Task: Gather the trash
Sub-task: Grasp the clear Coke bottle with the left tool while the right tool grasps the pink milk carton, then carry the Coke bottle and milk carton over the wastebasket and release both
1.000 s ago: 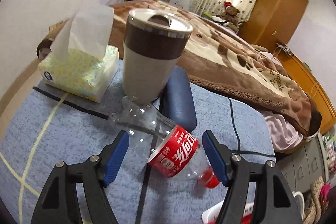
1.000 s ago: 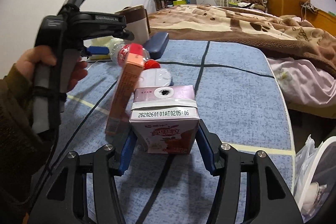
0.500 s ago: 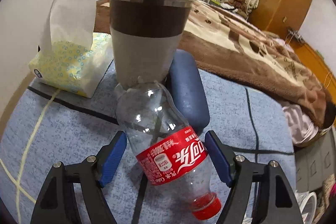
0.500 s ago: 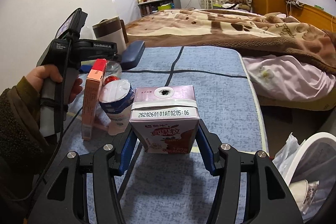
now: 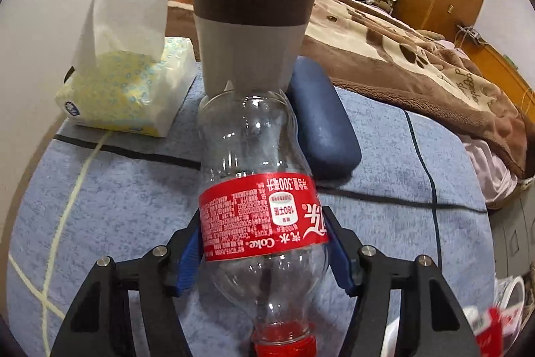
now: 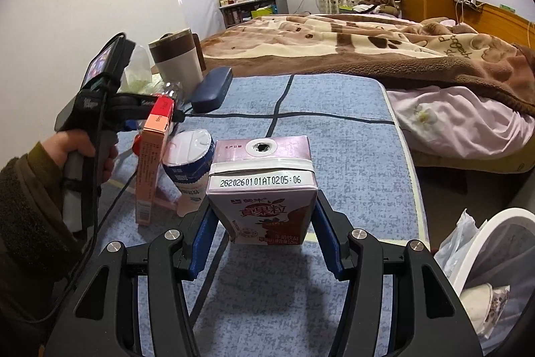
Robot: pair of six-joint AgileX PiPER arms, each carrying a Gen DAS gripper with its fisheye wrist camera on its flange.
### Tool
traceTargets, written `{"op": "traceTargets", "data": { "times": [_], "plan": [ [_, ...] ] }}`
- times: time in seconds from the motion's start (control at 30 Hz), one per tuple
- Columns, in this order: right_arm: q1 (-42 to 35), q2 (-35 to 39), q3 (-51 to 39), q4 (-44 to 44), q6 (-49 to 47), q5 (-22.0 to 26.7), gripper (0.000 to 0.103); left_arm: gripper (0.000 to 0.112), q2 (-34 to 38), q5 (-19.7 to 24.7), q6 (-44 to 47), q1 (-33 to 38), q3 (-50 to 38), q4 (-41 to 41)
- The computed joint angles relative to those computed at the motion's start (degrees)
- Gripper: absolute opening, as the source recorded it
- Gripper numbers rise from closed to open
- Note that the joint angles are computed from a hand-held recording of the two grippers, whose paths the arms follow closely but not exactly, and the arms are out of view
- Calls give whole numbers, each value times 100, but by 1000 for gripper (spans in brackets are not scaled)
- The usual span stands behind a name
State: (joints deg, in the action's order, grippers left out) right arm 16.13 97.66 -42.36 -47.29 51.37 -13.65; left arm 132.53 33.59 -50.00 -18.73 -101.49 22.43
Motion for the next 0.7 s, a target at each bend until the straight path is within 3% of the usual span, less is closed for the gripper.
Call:
{"op": "traceTargets", "data": {
  "times": [0.3, 0.5, 0.7],
  "plan": [
    [75, -397, 317, 1000, -869, 53, 56, 65, -1416, -1023, -1598, -223, 2333, 1436],
    [146, -791, 624, 1341, -1103, 67, 56, 65, -2341, -1264, -2833, -678, 3540, 2551],
    [210, -1237, 959, 1489, -1252, 89, 56, 65, -3016, -1109, -3926, -1222, 4355, 3396]
  ]
}}
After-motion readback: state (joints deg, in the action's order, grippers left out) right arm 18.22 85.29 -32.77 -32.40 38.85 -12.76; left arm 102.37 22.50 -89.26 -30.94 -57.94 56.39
